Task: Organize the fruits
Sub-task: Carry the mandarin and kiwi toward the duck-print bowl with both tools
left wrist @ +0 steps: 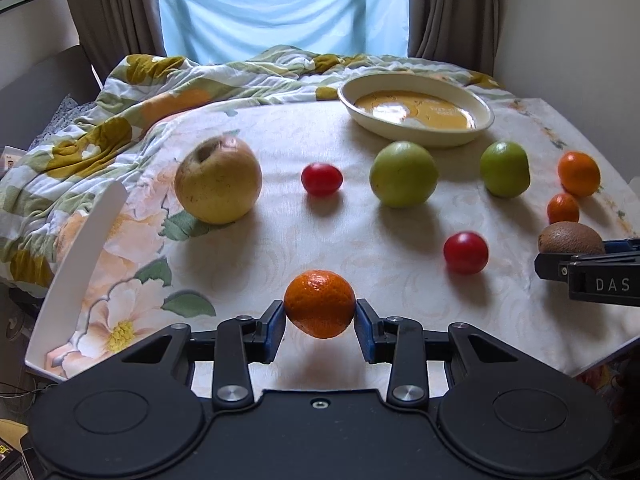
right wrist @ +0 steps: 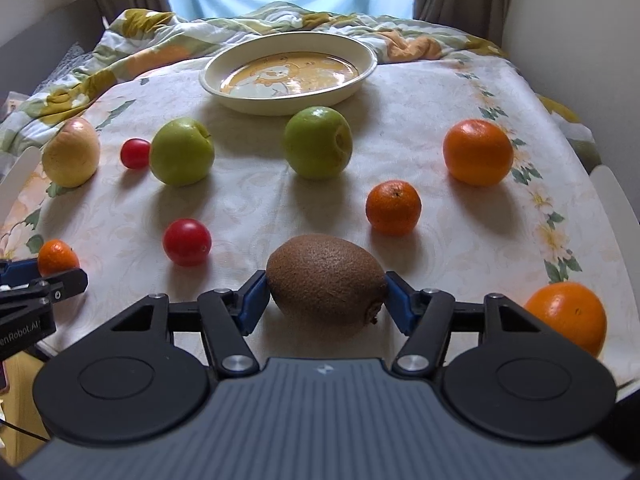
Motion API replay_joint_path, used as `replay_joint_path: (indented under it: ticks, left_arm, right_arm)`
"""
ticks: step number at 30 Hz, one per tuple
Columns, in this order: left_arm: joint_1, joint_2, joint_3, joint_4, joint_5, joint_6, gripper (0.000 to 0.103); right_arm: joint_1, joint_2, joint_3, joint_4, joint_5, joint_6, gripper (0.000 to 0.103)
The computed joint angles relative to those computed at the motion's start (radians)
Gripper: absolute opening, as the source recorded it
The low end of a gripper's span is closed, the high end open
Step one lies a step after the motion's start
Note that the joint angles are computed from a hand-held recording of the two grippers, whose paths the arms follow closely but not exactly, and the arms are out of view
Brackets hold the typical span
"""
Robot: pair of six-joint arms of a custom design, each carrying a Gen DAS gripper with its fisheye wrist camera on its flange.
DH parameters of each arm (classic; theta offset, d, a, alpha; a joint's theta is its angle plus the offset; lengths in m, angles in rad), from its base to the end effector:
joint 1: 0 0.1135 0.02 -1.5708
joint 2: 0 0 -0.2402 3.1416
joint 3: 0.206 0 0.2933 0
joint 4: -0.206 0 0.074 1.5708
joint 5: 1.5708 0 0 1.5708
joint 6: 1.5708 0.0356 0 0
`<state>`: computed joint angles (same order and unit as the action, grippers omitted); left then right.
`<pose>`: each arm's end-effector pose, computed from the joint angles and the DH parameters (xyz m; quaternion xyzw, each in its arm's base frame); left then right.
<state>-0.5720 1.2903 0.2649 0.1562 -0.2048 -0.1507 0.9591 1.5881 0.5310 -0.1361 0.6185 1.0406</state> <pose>0.1923 -0.1152 0.0468 0.1610 0.9209 -0.0311 0.3537 0.1636 0.1973 0.0374 0.0952 0.9325 -0.0111 0.3481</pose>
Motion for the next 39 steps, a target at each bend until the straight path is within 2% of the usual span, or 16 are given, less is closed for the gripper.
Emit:
replay_joint_path:
  ticks: [5,11,16,21,22,25,27,30,34,39]
  left_arm:
    - [-0.035,-0.104,0.02,-0.103,-0.038,-0.042,0.041]
    - [-0.081,-0.199,0.086,-0.237,-0.093,-0.093,0.041]
    - [-0.098,-0.231,0.161,-0.312,-0.104,-0.11,0.041]
    - [-0.084,-0.202,0.268,-0.335,-0.082,-0.072,0.041]
    - [-0.079,-0.187,0.295,-0.339,-0.069,-0.066,0.041]
    - [-0.042,-0.112,0.388,-0.338,-0.012,-0.04,0.041]
    - [-0.028,-0.048,0.449,-0.327,0.003,-0.008,0.041]
    - [-0.001,0.07,0.555,-0.308,0.04,0.032,0.041]
    - [0.035,0.249,0.719,-0.307,0.098,0.053,0.041]
    - [0.054,0.482,0.935,-0.317,0.15,0.095,0.041]
  right_arm:
    - [-0.024,-0.124,-0.043,-0.014,-0.011,-0.068,0.077]
    - [-0.063,-0.326,-0.083,-0.103,-0.015,-0.158,0.077]
    - [-0.107,-0.503,-0.094,-0.201,-0.022,-0.259,0.077]
    - [-0.167,-0.638,-0.072,-0.283,-0.047,-0.388,0.077]
    - [-0.167,-0.638,-0.072,-0.283,-0.047,-0.388,0.077]
    - [-0.262,-0.677,-0.039,-0.279,-0.111,-0.514,0.077]
    - [-0.305,-0.667,-0.014,-0.259,-0.115,-0.58,0.077]
    - [-0.4,-0.634,0.024,-0.204,-0.191,-0.665,0.077]
    - [-0.531,-0.535,0.094,-0.132,-0.324,-0.738,0.077]
    - [-0.632,-0.33,0.213,-0.038,-0.408,-0.797,0.077]
